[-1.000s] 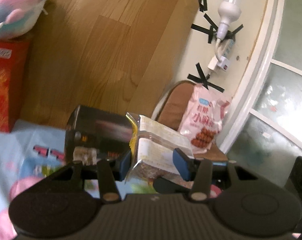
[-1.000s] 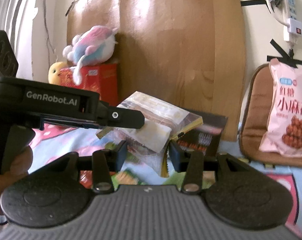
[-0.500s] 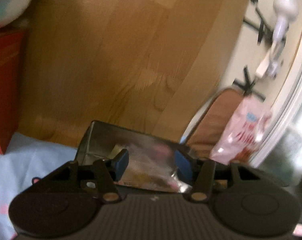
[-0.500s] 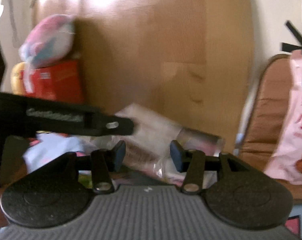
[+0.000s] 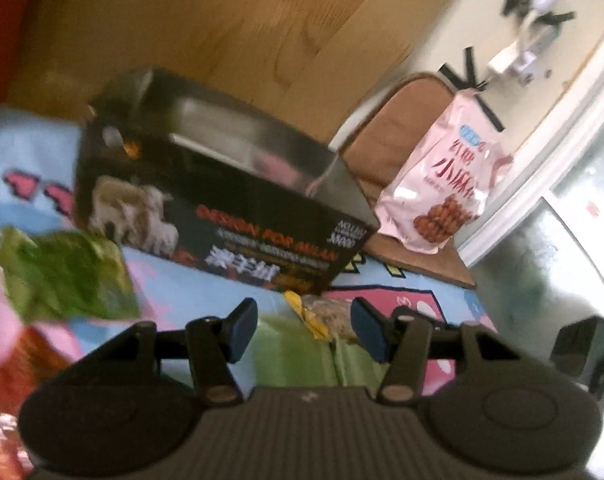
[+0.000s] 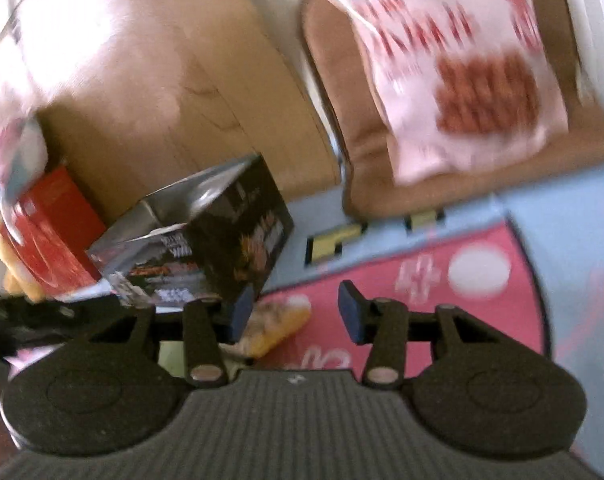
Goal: Organize snacks
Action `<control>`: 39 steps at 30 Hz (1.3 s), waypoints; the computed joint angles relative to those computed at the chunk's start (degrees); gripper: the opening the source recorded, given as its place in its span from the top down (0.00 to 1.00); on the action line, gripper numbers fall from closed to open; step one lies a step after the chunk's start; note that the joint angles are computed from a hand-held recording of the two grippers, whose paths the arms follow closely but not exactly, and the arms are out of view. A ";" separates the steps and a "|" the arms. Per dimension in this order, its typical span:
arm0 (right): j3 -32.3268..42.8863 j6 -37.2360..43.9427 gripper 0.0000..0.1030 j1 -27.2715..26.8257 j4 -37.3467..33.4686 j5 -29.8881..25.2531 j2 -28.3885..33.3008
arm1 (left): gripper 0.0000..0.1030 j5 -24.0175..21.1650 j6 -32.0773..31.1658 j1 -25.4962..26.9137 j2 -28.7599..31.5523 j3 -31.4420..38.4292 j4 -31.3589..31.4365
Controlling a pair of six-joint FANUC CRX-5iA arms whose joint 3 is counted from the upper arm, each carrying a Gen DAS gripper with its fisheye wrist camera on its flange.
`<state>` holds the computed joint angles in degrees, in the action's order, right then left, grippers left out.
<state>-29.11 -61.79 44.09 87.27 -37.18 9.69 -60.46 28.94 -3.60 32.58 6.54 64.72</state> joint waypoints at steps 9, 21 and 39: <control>2.50 -4.04 0.70 -1.71 5.57 7.85 1.97 | 0.72 -0.76 1.77 -0.82 0.49 -0.12 -2.69; 6.09 1.76 0.69 1.82 11.25 13.42 4.83 | 0.70 0.86 -14.62 8.98 -12.64 -21.03 4.20; 5.90 -0.37 0.66 1.35 14.01 13.11 5.02 | 0.55 -0.04 -25.05 8.20 -12.87 -24.53 11.90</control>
